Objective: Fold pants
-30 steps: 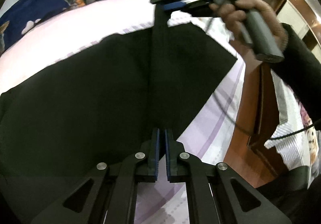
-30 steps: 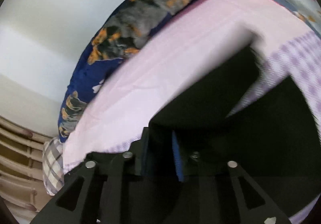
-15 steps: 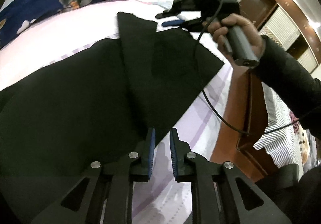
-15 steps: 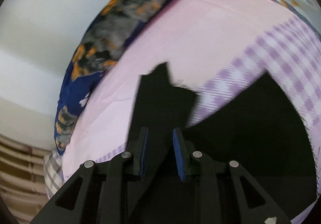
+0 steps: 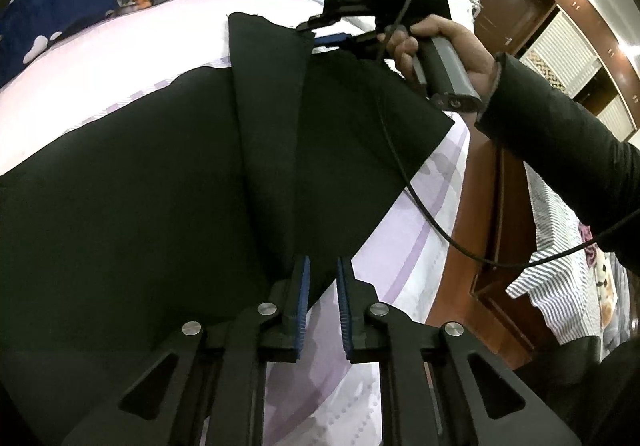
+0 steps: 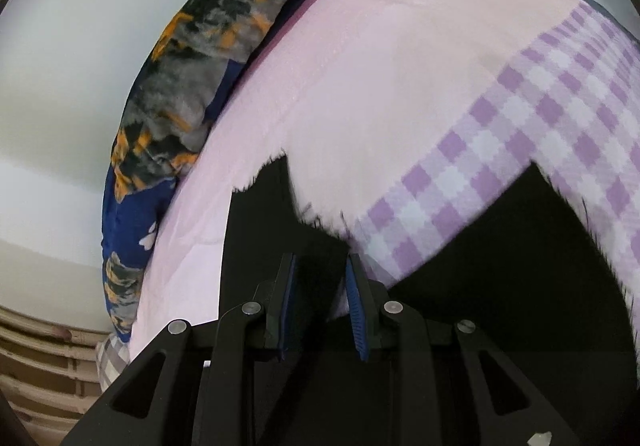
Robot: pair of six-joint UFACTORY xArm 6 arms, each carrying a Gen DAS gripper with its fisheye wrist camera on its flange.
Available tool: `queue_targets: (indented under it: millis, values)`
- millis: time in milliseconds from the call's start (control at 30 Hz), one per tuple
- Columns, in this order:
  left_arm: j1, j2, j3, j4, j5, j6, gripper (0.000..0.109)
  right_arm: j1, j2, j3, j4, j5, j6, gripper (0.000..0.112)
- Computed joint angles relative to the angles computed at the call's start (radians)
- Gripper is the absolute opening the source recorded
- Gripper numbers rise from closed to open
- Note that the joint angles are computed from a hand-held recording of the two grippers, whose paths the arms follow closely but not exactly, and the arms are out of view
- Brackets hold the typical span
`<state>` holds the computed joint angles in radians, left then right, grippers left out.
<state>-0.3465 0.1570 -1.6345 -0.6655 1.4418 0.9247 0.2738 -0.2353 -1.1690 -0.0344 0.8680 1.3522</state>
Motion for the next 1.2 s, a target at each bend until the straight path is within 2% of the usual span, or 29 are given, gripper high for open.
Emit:
queue_targets:
  millis: [67,167,300,400,533,600,667,833,967,1200]
  values:
    - [-0.001,0.001,0.001,0.001,-0.002,-0.003,0.013,-0.005,0.007,-0.011,-0.003,0.004,-0.015,0.007]
    - [-0.001,0.002,0.000,0.000,-0.006,-0.007,0.011,0.010,0.007,-0.048,-0.056,0.045,-0.017,0.004]
    - [-0.001,-0.002,0.002,-0.008,-0.009,0.000,0.011,0.062,-0.041,-0.111,-0.189,0.163,0.039,0.004]
    - [-0.003,-0.007,0.007,-0.013,-0.013,0.017,0.010,0.124,-0.120,-0.132,-0.283,0.290,0.117,0.004]
    - [-0.008,-0.017,0.019,-0.015,-0.004,0.033,0.010,0.277,-0.220,-0.145,-0.387,0.539,0.270,0.004]
    - [-0.014,-0.019,0.025,-0.004,0.003,0.040,0.010,0.353,-0.244,-0.142,-0.405,0.649,0.339,0.004]
    - [-0.021,-0.021,0.032,0.010,0.013,0.044,0.010,0.413,-0.289,-0.093,-0.381,0.715,0.438,0.004]
    - [-0.041,-0.036,0.064,0.040,-0.006,0.052,0.010,0.476,-0.363,0.003,-0.353,0.739,0.577,0.003]
    - [-0.041,-0.026,0.050,0.032,0.002,0.034,0.010,0.483,-0.343,-0.022,-0.370,0.751,0.577,0.003]
    - [-0.059,-0.033,0.066,0.035,-0.003,0.045,0.010,0.518,-0.295,-0.072,-0.371,0.843,0.550,0.002]
